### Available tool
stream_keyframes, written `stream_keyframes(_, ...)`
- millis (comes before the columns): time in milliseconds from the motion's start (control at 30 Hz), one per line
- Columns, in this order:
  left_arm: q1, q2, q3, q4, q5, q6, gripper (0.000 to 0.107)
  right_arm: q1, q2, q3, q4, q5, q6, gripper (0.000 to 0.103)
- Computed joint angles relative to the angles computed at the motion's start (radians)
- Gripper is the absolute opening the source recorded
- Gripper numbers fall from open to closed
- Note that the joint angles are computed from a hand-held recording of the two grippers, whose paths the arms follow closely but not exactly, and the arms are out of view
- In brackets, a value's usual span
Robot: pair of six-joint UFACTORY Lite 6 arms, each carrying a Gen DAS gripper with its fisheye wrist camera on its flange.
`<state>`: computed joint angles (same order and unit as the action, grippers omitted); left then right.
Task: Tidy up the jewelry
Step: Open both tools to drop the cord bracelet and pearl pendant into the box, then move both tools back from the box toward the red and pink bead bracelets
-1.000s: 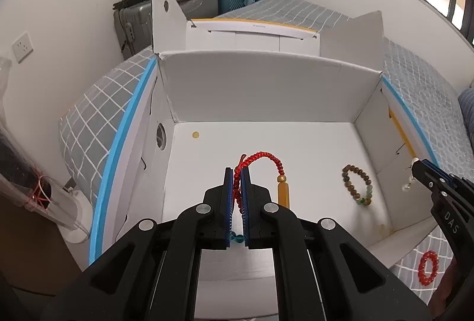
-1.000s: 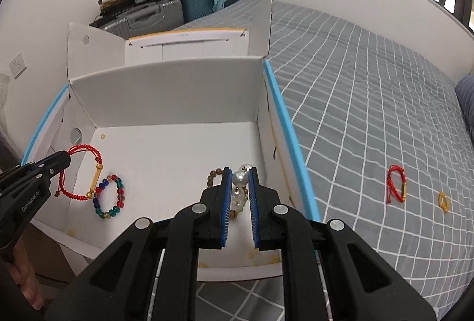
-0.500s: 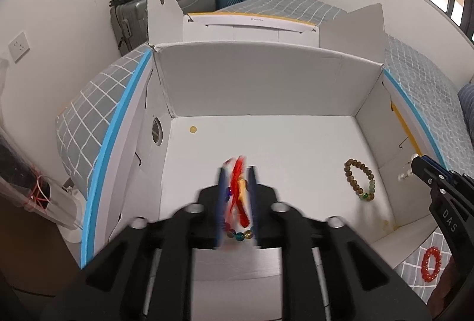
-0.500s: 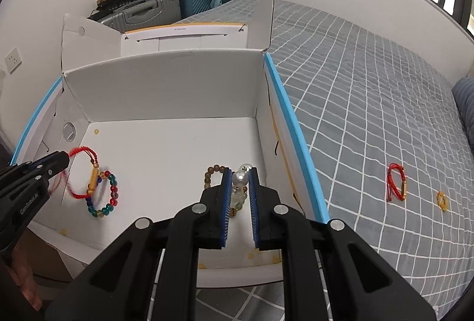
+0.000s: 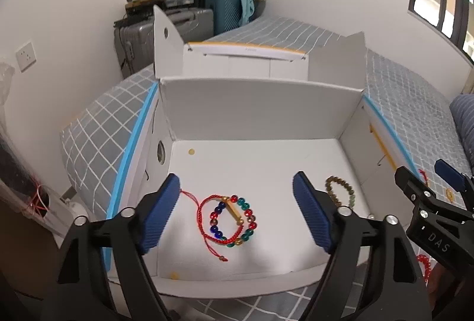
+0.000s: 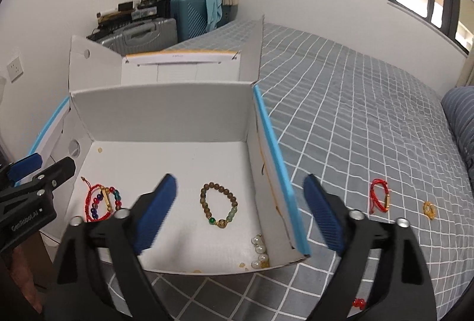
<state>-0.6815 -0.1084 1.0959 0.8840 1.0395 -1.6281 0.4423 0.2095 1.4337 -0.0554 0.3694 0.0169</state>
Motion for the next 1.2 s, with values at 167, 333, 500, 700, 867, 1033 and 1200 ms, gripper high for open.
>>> stream_keyframes(167, -0.047, 0.018, 0.045, 0.019, 0.038, -0.011, 0.090, -0.049, -0.055, -0.028, 0.047, 0.003, -0.050, 0.096)
stream_keyframes(333, -0.113, 0.066, 0.116, 0.039, 0.076, -0.031, 0.097, -0.123, -0.131, -0.078, 0.095, 0.009, -0.121, 0.096)
stream_keyframes(500, -0.175, 0.168, 0.227, 0.036, 0.069, -0.032, 0.098, -0.251, -0.228, -0.160, 0.241, 0.017, -0.306, 0.096)
stream_keyframes(700, -0.261, 0.326, 0.397, 0.025, 0.029, -0.024, 0.098, -0.540, -0.342, -0.277, 0.531, 0.065, -0.668, 0.096)
stream_keyframes(867, -0.339, 0.497, 0.582, 0.019, -0.022, 0.005, 0.097, -0.775, -0.359, -0.319, 0.707, 0.122, -0.918, 0.096)
stream_keyframes(1033, -0.374, 0.686, 0.782, -0.022, -0.077, 0.062, 0.097, -1.038, -0.325, -0.368, 0.920, 0.189, -1.213, 0.096)
stream_keyframes(1200, -0.385, 0.934, 1.053, -0.107, -0.065, 0.178, 0.097, -1.191, -0.219, -0.372, 0.988, 0.190, -1.368, 0.096)
